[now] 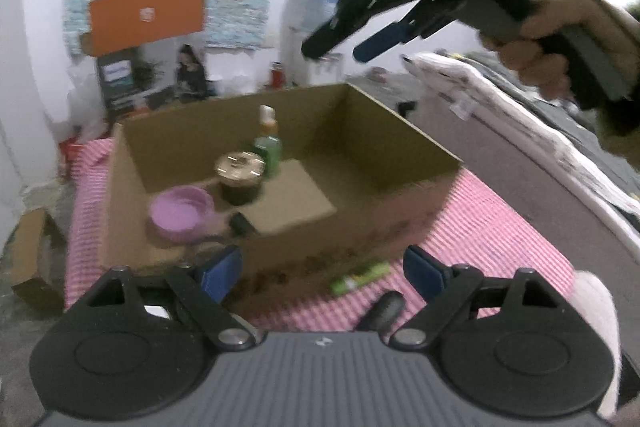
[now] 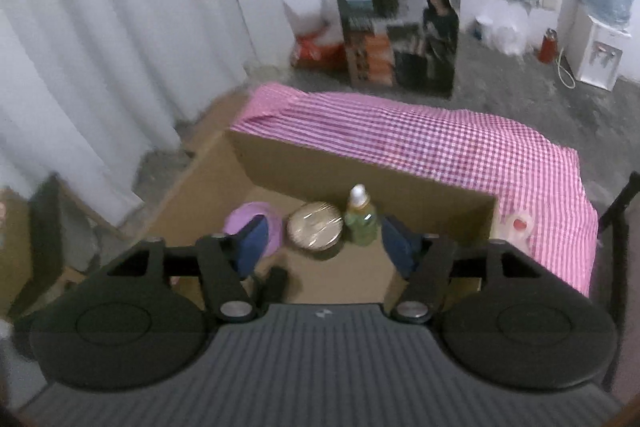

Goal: Organize rigid objects
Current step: 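Set the bottle upright, open the right tool and withdraw it, then lower the right tool onto the black cylinder and close its fingers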

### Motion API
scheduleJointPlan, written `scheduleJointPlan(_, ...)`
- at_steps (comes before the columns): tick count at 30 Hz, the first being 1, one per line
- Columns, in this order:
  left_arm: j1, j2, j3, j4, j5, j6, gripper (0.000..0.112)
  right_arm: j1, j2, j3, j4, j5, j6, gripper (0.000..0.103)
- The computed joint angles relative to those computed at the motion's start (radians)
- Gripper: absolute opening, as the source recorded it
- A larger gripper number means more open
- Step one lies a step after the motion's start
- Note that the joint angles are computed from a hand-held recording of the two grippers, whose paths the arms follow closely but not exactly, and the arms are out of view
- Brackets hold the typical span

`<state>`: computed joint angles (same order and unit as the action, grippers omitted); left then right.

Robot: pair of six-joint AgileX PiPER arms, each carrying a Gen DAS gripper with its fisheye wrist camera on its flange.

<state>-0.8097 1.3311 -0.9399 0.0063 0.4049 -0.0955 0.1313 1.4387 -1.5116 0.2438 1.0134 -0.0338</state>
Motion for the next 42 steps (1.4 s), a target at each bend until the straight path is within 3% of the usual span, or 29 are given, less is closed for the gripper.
scheduleJointPlan(3, -0.037, -0.006, 0.022, -0.043, 0.018, 0.054, 0.089, -0.058, -0.217, 0.203, 0.106, -0.038, -0.055, 0.074)
scheduleJointPlan(8, -0.139, 0.016, 0.060, 0.098, 0.028, -0.089, 0.089, -0.218, -0.552, 0.537, 0.315, -0.028, -0.163, 0.075)
scheduleJointPlan(11, -0.177, 0.057, 0.066, 0.139, 0.016, -0.143, 0.088, -0.360, -0.704, 0.735, 0.476, 0.028, -0.240, 0.075)
scheduleJointPlan(14, -0.216, 0.111, 0.067, 0.271, -0.010, -0.269, 0.084, -0.384, -0.785, 0.914, 0.559, 0.015, -0.232, 0.072)
scheduleJointPlan(18, -0.230, 0.193, 0.030, 0.409, -0.010, -0.388, 0.074, -0.383, -0.773, 1.091, 0.703, -0.054, -0.244, 0.054)
scheduleJointPlan(20, -0.221, 0.232, 0.005, 0.411, -0.005, -0.382, 0.069, -0.386, -0.760, 1.143, 0.744, -0.078, -0.260, 0.051)
scheduleJointPlan(26, -0.182, 0.323, -0.063, 0.261, 0.011, -0.232, 0.051, -0.259, -0.701, 1.204, 0.761, -0.221, -0.219, 0.044)
scheduleJointPlan(31, -0.165, 0.329, -0.069, 0.176, 0.000, -0.167, 0.037, -0.150, -0.621, 1.198, 0.772, -0.332, -0.199, 0.040)
scheduleJointPlan(37, -0.187, 0.314, -0.063, 0.155, 0.021, -0.163, 0.038, -0.047, -0.515, 1.164, 0.816, -0.445, -0.223, 0.038)
scheduleJointPlan(42, -0.182, 0.334, -0.090, 0.142, 0.036, -0.173, 0.049, 0.003, -0.480, 1.142, 0.780, -0.502, -0.185, 0.038)
